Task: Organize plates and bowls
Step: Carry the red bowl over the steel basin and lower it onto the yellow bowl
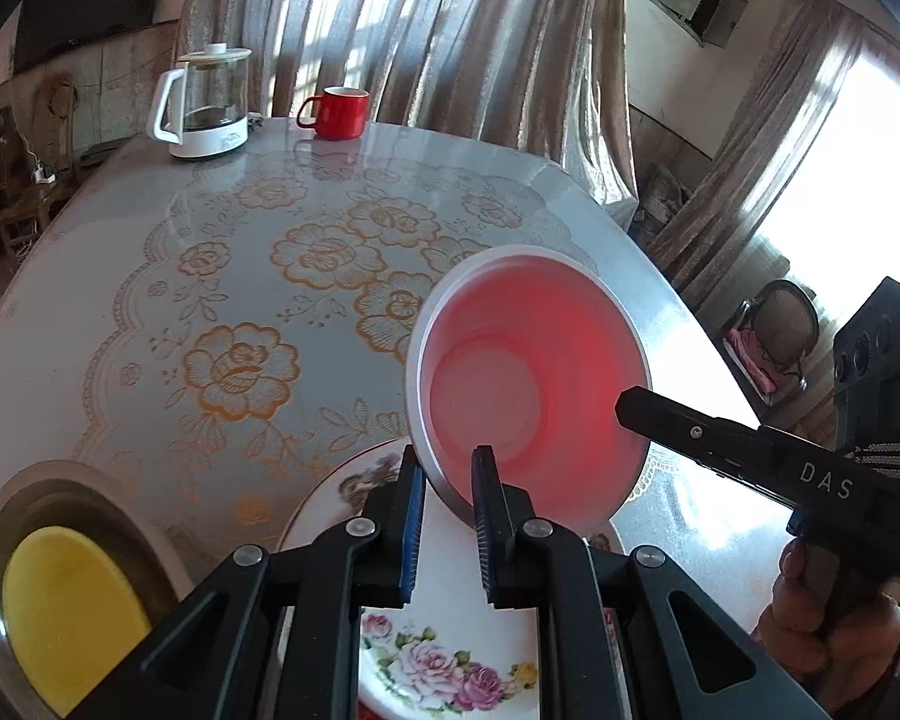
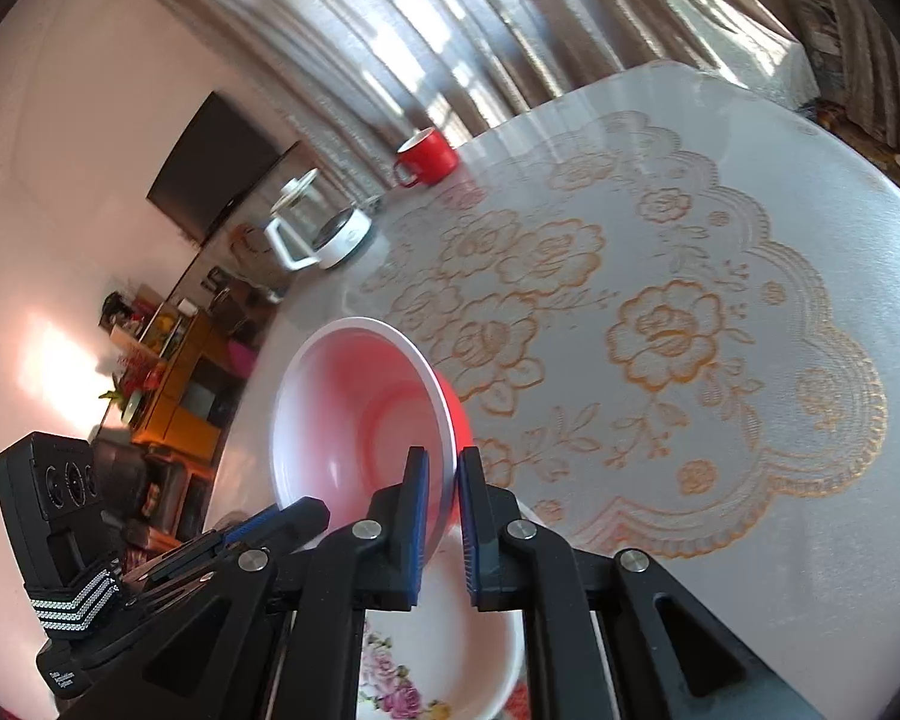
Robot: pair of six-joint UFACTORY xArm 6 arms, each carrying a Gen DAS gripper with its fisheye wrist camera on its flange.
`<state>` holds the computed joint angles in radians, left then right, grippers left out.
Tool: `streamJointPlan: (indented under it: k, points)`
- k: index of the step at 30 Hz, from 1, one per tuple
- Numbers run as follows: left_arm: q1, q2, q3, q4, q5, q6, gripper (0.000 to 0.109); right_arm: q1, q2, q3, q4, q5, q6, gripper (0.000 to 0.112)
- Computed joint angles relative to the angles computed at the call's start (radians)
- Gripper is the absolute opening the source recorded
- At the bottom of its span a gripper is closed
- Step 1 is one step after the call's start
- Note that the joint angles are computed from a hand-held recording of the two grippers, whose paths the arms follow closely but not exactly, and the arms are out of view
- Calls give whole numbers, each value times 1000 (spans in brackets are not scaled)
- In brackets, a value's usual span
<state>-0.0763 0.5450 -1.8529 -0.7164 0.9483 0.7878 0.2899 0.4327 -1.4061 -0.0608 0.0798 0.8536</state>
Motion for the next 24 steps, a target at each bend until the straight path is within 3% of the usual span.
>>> streamJointPlan:
  k: [10,24]
  points:
    - [123,-56,94,-44,-28,45,15,109,137,-216,270,71,-294,9]
    - [286,-97,167,-91,-46,39,15,205,419,-690,441,316,-519,9]
